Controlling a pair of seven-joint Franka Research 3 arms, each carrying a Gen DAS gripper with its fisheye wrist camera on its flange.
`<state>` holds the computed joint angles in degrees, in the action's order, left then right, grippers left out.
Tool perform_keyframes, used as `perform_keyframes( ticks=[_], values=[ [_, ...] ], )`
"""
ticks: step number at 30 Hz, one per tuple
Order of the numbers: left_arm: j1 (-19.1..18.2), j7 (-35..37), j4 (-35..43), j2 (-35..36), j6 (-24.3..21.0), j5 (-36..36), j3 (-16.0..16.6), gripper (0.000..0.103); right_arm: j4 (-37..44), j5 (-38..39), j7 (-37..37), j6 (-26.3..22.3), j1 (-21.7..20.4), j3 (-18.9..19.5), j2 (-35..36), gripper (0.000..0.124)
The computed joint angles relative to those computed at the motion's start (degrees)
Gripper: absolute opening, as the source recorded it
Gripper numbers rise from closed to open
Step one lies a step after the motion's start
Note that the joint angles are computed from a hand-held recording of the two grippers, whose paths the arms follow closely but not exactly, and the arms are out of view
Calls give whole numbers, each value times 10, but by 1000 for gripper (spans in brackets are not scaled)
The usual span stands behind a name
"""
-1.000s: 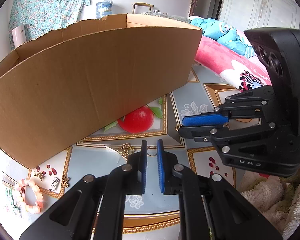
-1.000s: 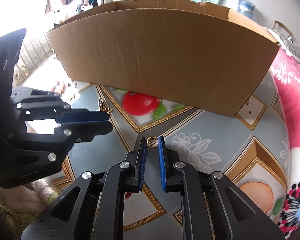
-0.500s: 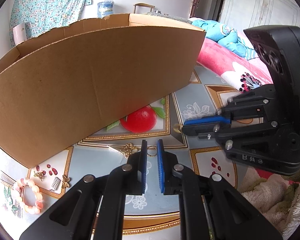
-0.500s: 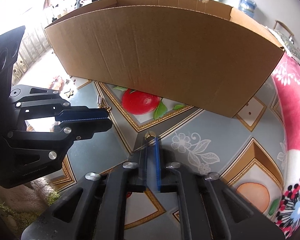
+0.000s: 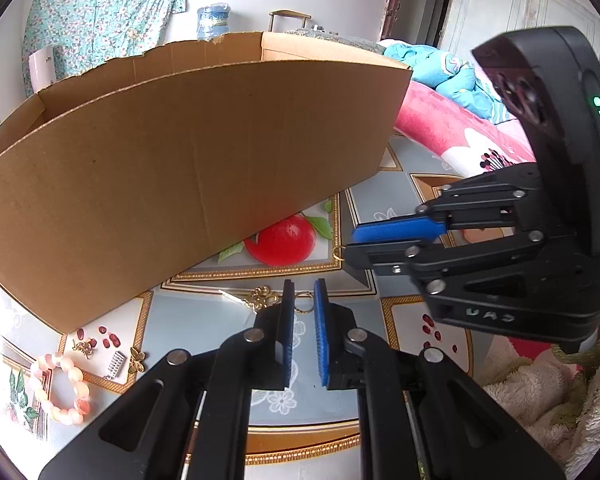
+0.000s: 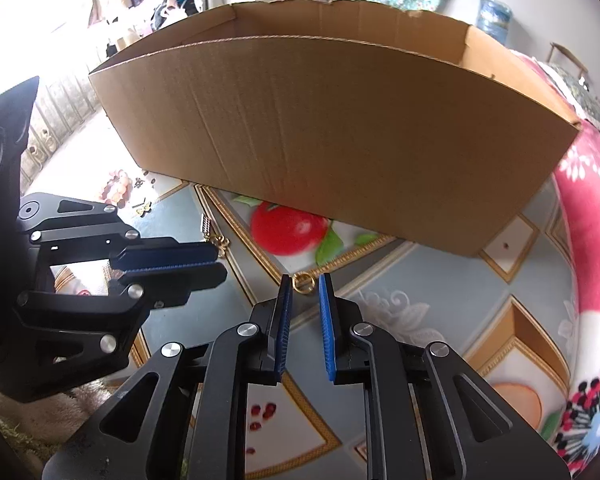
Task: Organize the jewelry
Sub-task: 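Carry the gold ring over the box and open the right tool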
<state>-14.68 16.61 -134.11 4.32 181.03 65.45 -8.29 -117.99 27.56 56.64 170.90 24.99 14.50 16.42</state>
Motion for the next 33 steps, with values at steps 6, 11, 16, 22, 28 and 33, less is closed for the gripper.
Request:
perform_keyframes(
  ticks=[6, 11, 16, 22, 28, 33],
  values=[
    [1, -3, -3, 0, 5, 1, 2, 9, 30, -51, 35, -4, 28, -26, 26, 14],
    [0, -24, -1, 1, 8, 20, 7, 9, 18, -59, 39, 2, 20, -18, 19, 8],
    [1, -53, 2, -1, 7, 49, 8, 9, 15, -57, 43, 14, 19, -13, 21, 8],
    [9, -86, 0, -18, 1, 84, -1, 9, -17, -19, 7, 29, -12, 20, -9, 8],
    [32, -168, -1, -73, -8, 188, -27, 9, -44, 173, -171, 53, -88, 119, -65, 8],
    [48, -268, 25, -121, 6, 312, -27, 9, 1, 417, -404, -9, -134, 155, -112, 8]
  ],
)
